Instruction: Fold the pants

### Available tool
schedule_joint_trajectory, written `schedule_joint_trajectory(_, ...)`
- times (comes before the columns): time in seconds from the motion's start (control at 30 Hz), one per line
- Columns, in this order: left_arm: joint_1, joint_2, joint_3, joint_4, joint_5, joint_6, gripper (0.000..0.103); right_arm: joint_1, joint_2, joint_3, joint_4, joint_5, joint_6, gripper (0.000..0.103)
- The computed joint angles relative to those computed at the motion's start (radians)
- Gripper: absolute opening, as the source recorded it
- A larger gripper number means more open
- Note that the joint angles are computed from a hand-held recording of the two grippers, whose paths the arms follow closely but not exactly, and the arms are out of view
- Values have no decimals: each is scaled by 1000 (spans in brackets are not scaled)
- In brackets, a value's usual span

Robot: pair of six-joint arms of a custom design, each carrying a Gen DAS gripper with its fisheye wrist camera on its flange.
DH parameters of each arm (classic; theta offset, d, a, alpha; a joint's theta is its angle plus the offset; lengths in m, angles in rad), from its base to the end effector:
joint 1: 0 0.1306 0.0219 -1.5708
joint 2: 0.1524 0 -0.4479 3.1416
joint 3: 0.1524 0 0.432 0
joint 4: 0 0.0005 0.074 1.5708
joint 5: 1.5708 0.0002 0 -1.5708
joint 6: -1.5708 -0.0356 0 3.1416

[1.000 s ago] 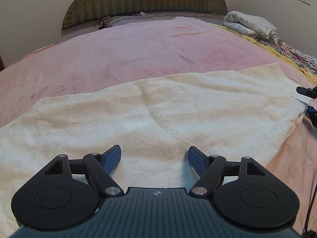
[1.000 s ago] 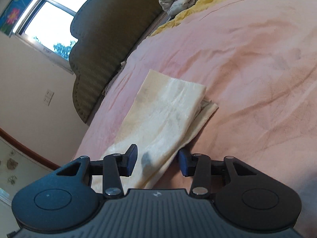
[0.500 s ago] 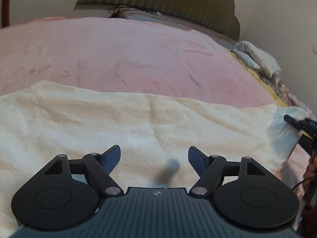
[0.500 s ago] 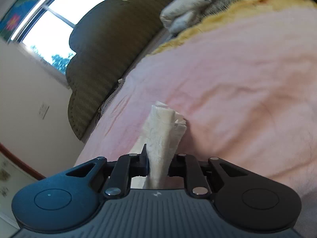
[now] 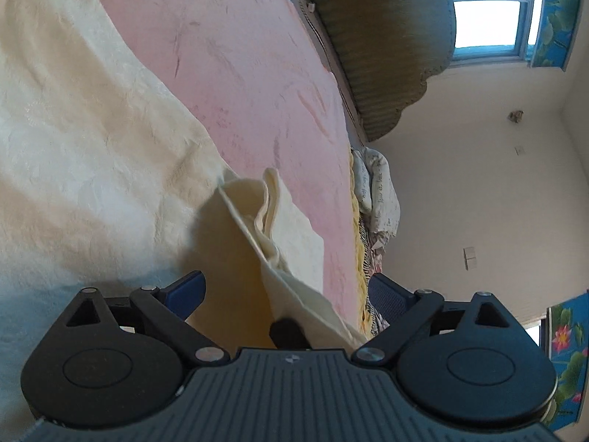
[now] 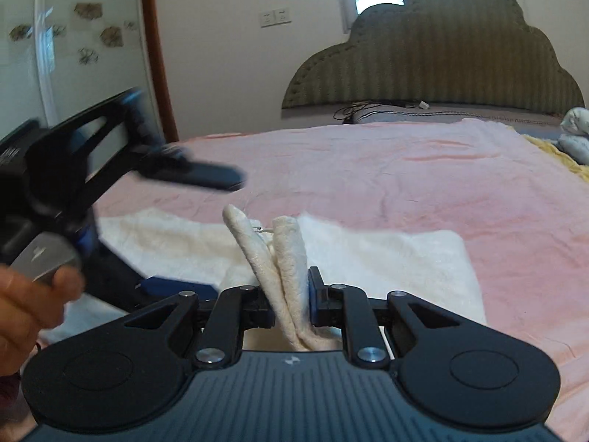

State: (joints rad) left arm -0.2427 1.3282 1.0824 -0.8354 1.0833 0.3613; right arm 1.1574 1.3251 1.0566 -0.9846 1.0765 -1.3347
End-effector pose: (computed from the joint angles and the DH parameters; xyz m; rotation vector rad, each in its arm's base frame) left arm 0.4224 -0.1375 0.3914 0.2299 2.5505 -1.6429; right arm 0.1998 0.3763 0.3755 0.3731 2.0048 -0.0785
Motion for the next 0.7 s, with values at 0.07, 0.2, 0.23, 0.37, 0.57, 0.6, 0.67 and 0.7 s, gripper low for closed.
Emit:
schedule_joint_trajectory(0.07,-11,7,-5,60,-20,92,95,12,9,17,-16,8,42,17)
schedule_joint_trajectory(0.2,-15,23,8,77,-68,119,70,24,56,71,-69,-10,155,17)
schedule_joint_trajectory(0.23,-12,38,33,21,-83,68,50,27,62,76,-44,-17,201,17)
schedule_joint_trajectory(0.37,14,32,62,-68,-169,-81,13,10,95,99,39,-55,356,16)
schedule_joint_trajectory(0.57,78,-45,43,21,-339,-245,8,-16,145,127,221,-80,657,16)
schedule_joint_trajectory(0.6,80,-56,34,42,-374,-260,8,-20,154,131,250,-83,695,16)
schedule_joint_trajectory(0.67,82,-60,27,41,-432,-312,8,-36,174,129,317,-107,769,16)
schedule_joint_trajectory(0.7,77,-54,31,22,-452,-333,9,-43,190,139,306,-129,773,16)
